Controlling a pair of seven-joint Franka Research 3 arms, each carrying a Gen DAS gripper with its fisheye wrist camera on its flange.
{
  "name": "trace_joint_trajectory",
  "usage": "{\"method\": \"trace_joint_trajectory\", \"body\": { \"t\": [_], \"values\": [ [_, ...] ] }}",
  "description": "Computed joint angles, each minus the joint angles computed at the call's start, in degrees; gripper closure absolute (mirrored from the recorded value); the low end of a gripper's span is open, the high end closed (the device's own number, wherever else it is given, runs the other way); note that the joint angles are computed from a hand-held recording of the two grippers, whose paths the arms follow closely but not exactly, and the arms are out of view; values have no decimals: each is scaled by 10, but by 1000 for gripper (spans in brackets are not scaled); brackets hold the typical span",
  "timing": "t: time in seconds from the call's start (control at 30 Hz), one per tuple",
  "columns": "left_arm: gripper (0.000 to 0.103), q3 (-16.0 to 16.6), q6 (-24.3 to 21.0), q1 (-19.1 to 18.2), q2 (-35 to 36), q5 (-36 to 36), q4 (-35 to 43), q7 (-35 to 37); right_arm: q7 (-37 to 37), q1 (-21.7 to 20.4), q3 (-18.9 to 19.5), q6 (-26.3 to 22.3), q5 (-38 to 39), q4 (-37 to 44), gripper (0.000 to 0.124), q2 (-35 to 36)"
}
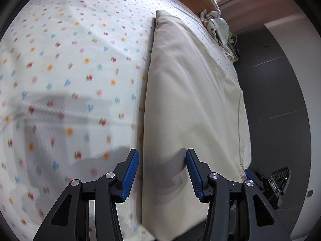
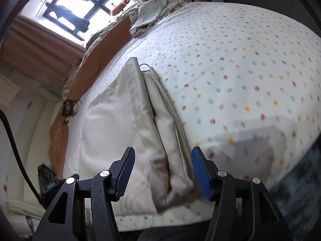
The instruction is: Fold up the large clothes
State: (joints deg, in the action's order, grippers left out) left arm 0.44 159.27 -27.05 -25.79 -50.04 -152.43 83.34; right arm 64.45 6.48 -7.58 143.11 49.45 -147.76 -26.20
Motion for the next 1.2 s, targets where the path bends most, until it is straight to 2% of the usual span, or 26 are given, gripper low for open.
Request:
{"method": "trace_joint_trajectory", "body": {
  "t": [0.07, 0.13, 0.23, 0.47, 0.6, 0.7, 0.93, 1.2],
  "values": [
    [53, 4, -2, 7, 19, 7, 15, 4, -3, 2, 0, -16, -13, 33, 64, 32],
    [53, 11, -5, 10, 39, -3, 32, 21, -4, 2, 3, -29, -22, 63, 54, 62],
    [53, 6, -14, 30, 68, -6, 59, 36, -7, 0, 10, -50, -32, 112, 53, 108],
    [53, -27, -34, 89, 142, 7, 131, 53, -13, -19, 26, -147, -56, 253, 53, 242],
    [53, -48, -37, 124, 185, 40, 176, 46, -12, -37, 39, -189, -67, 324, 53, 314],
    [53, -60, -35, 148, 218, 64, 211, 40, -27, -55, 49, -218, -45, 364, 53, 352],
    [53, -91, -33, 199, 291, 91, 290, 52, -46, -75, 69, -251, -21, 425, 60, 404],
    [53, -119, -22, 231, 349, 174, 351, 8, -43, -109, 89, -327, 39, 511, 63, 483]
  ]
}}
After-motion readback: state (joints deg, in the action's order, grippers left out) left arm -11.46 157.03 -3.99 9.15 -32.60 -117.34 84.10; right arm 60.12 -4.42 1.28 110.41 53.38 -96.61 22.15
